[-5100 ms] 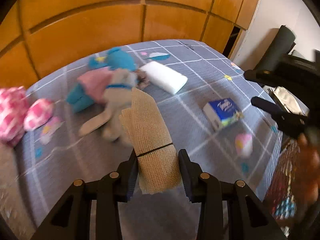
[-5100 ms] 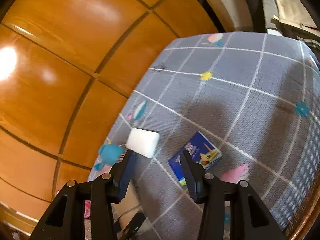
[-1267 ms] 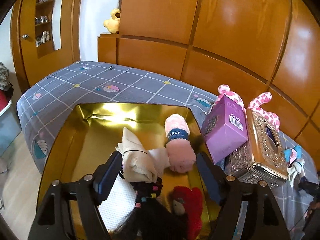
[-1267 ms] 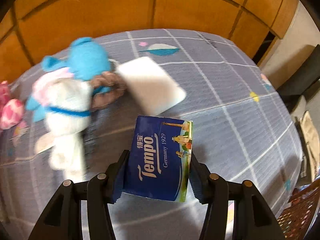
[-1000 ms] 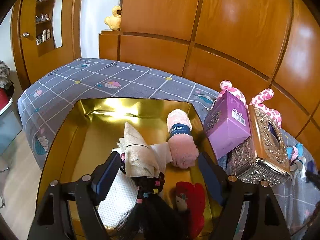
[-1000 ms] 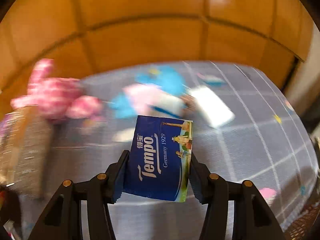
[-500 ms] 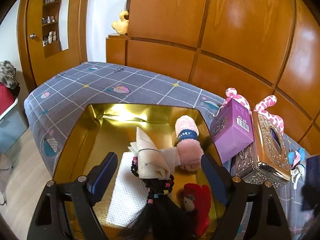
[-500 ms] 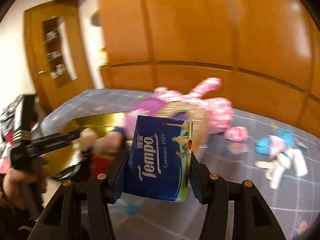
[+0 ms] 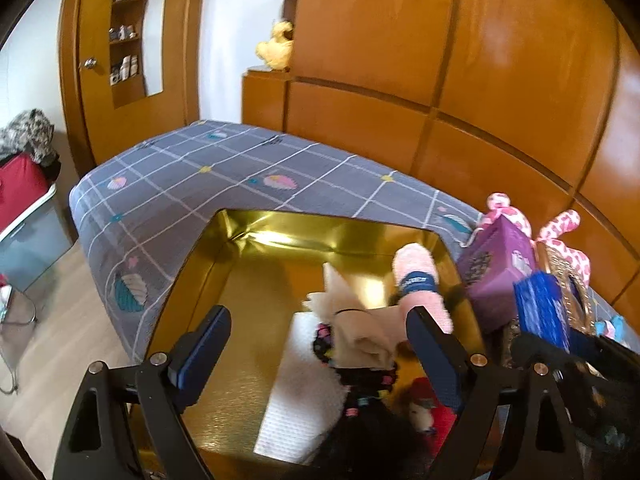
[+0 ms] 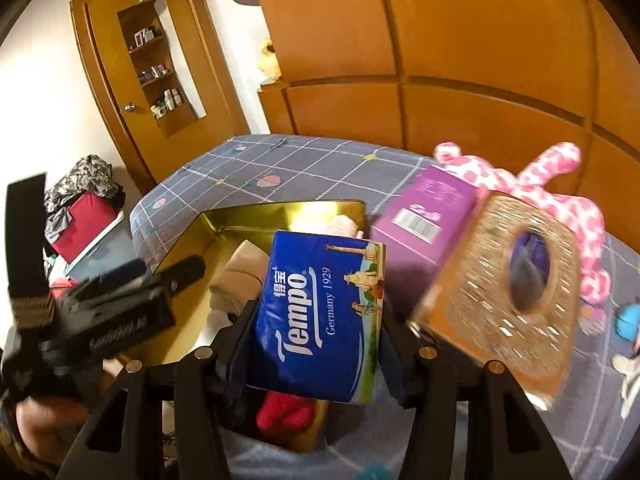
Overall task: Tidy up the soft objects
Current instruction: 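Carry the Tempo tissue pack into the gold tray and open the right tool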
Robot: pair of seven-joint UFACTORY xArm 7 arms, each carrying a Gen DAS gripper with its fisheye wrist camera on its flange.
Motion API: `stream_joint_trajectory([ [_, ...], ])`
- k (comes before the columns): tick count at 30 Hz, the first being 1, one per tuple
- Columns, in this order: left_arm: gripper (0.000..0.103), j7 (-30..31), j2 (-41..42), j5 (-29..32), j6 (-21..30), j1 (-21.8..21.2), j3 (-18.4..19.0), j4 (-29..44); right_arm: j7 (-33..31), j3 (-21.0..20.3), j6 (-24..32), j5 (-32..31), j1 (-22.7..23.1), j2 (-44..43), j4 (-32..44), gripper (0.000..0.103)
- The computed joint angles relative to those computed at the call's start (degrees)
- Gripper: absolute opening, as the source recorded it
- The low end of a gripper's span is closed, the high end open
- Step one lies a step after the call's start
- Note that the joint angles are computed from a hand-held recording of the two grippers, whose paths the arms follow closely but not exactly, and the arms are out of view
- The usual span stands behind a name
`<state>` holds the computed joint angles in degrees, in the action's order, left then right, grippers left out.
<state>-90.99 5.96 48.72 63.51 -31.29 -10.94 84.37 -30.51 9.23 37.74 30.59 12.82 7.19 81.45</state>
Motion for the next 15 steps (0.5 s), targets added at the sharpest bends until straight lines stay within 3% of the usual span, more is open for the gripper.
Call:
stream_joint_trajectory([
  [15, 0.09, -3.7, -5.0, -2.0, -1.8, 4.9, -0.9, -7.6, 17.5, 1.5, 13.1, -15.2, 6.3, 26.9, 33.1, 0.057],
])
